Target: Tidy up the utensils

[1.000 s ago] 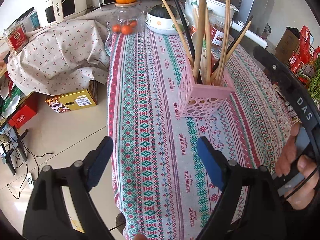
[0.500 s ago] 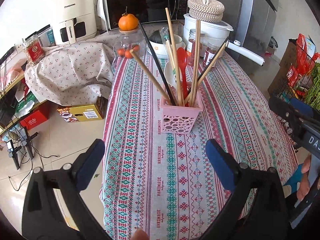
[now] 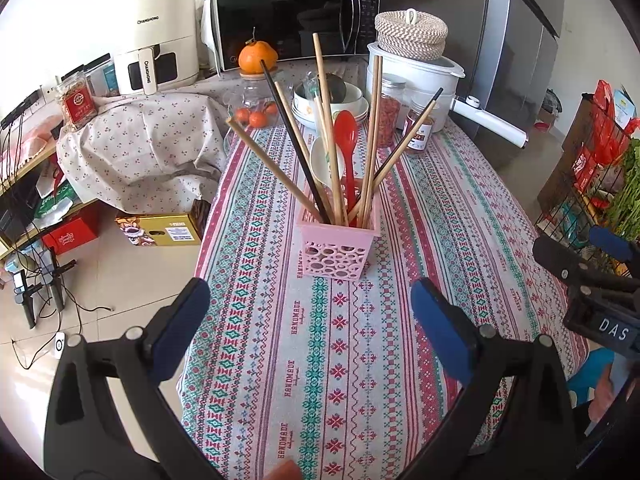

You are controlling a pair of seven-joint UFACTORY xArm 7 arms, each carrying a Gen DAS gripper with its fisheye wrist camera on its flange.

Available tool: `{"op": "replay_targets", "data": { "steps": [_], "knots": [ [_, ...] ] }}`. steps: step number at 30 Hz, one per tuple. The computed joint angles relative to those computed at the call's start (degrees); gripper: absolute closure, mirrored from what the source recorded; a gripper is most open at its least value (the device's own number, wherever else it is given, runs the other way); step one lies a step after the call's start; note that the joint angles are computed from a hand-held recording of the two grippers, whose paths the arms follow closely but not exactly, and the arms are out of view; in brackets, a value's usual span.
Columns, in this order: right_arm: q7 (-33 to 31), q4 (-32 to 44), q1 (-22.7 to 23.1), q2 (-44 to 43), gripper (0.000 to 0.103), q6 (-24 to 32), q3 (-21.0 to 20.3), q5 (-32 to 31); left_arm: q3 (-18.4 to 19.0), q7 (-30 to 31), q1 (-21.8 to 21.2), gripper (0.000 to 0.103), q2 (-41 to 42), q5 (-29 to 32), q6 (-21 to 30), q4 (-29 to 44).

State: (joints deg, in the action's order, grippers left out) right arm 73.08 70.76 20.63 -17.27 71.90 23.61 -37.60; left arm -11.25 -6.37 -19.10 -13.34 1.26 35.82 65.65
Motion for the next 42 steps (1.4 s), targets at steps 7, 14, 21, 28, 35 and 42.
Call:
{"op": "replay_targets", "data": {
  "steps": [7,14,21,28,35,42],
  "knots": [
    [-0.36,-0.73,-0.06,-0.30,0.000,-1.32,-0.51,1.19,-0.46,-1.05,-0.13,0.003,0.33,0.91,0.25,0.21],
    [-0.33,-0.59,-0.03,0.08,0.000,-1.59,-0.47,1.69,-0.56,-1.13,-0.54,0.003,0.32,0.98,0.32,0.22],
    [-0.25,-0.55,0.12,0.43,0.000,-1.75,-0.73,2.05,-0.45,-0.87,-0.70,0.003,0.40,0.75,0.37,0.27],
    [-0.25,-0.52,0.23,0.73,0.000,-1.88,-0.85,2.19,-0.43,-0.90,-0.74,0.003,0.27,0.52,0.34,0.16],
    [0.00,-0.58,0.42,0.80,0.000,-1.82,-0.92,2.14,-0.50,-0.87,-0.78,0.003,0.25,0.46,0.42,0.17],
    [-0.07,-0.63,0.47,0.76,0.000,-1.87,-1.01,2.17,-0.51,-0.94,-0.79,0.003,0.25,0.51,0.49,0.19]
  ]
}}
